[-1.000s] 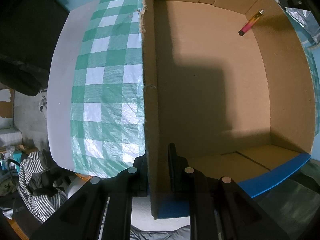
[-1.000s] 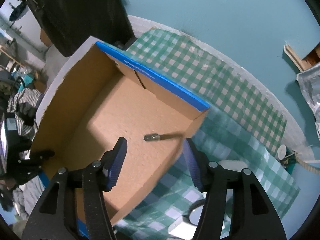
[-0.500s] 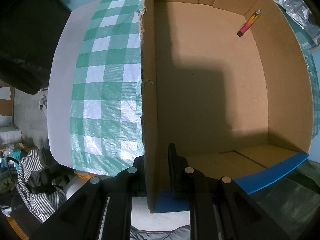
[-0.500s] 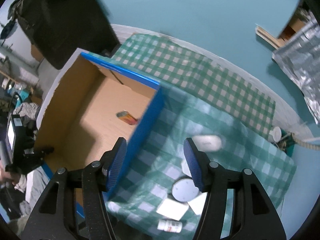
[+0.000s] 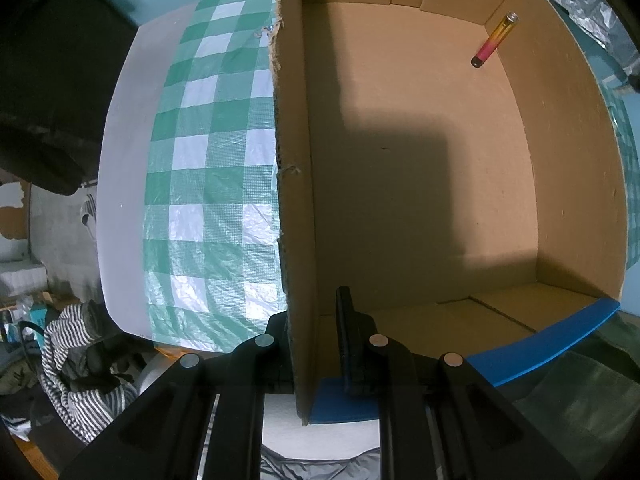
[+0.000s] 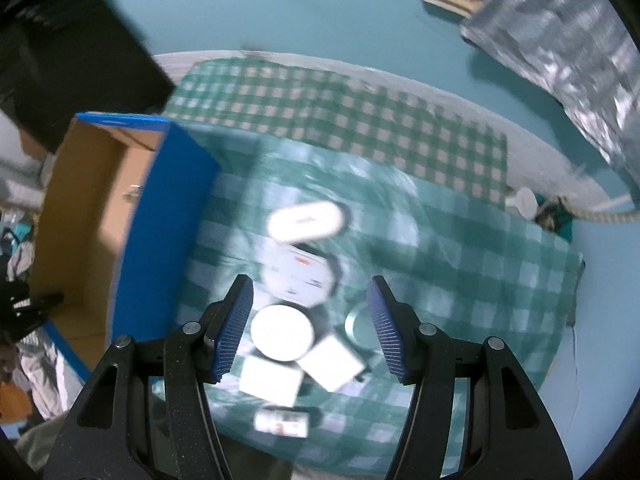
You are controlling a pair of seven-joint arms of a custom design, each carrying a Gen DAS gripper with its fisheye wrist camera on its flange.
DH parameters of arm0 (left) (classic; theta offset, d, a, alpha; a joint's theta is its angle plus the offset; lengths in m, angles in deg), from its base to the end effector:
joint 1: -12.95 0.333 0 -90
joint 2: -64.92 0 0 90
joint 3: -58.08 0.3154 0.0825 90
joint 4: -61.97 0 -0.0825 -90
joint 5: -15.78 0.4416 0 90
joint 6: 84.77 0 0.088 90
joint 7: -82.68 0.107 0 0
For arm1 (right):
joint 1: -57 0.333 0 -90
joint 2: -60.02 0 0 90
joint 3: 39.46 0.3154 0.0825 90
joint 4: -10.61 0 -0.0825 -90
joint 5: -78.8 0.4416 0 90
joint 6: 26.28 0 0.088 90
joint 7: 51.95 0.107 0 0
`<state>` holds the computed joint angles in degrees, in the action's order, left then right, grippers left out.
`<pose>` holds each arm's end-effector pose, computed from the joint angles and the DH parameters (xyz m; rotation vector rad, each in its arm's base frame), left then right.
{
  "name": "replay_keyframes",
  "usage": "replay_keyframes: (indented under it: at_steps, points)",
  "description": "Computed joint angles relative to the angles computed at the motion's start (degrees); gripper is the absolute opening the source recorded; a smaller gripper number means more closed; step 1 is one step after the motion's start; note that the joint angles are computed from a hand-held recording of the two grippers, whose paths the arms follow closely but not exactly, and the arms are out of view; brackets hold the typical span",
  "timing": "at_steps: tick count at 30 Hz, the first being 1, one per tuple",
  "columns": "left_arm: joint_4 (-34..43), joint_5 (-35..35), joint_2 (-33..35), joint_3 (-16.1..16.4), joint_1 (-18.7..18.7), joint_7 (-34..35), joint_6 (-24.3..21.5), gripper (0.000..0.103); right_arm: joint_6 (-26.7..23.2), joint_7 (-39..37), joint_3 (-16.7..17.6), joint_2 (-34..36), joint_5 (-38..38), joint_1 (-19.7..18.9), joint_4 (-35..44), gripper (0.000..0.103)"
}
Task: Organize rigid objects
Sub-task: 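Move the right tool back to the teal tin and close on it, then carry the teal tin with the right tool into the box and release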
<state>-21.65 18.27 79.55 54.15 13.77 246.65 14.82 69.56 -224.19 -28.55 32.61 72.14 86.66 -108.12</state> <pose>0.6982 -0.0290 0.5311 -0.3436 3.0945 0.0332 0.3544 0.3086 0.6206 -0.8289 2.8687 -0.2366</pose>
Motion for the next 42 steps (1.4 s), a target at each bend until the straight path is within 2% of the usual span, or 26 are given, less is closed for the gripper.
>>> replay_keyframes:
  at_steps: [8,22,23,25,37,42]
  points:
    - [0.49,-0.10,0.12,0.00,-0.04,-0.22,-0.49,0.014,3.31,4.01,-0.25,-4.93,4.15,1.55,-8.57,0.059]
    - [0.35,0.37,0.12,0.00,-0.19,-0.18,0.06,0.014,8.13,6.34,-0.37,-6.68,4.61,2.93,-14.35,0.058]
    - [0.25,0.39,0.08,0.00,-0.21,-0.25,0.13,0.014,8.19,6.49,-0.36,-6.72,4.52,2.93,-14.57,0.056]
    - [0.22,0.40,0.07,0.00,-0.24,-0.38,0.09,0.014,8.29,6.65,-0.48,-6.74,4.59,3.00,-14.98,0.047]
    - [0.09,0.42,-0.01,-0.04,-0.32,-0.59,0.21,0.014,6.94,4.74,-1.00,-5.86,4.87,3.17,-14.05,0.044]
    - [0.31,0.14,0.03,-0.05,-0.25,-0.55,-0.11,0.014,5.17,2.80,-1.04,-4.16,4.48,2.86,-11.14,0.044]
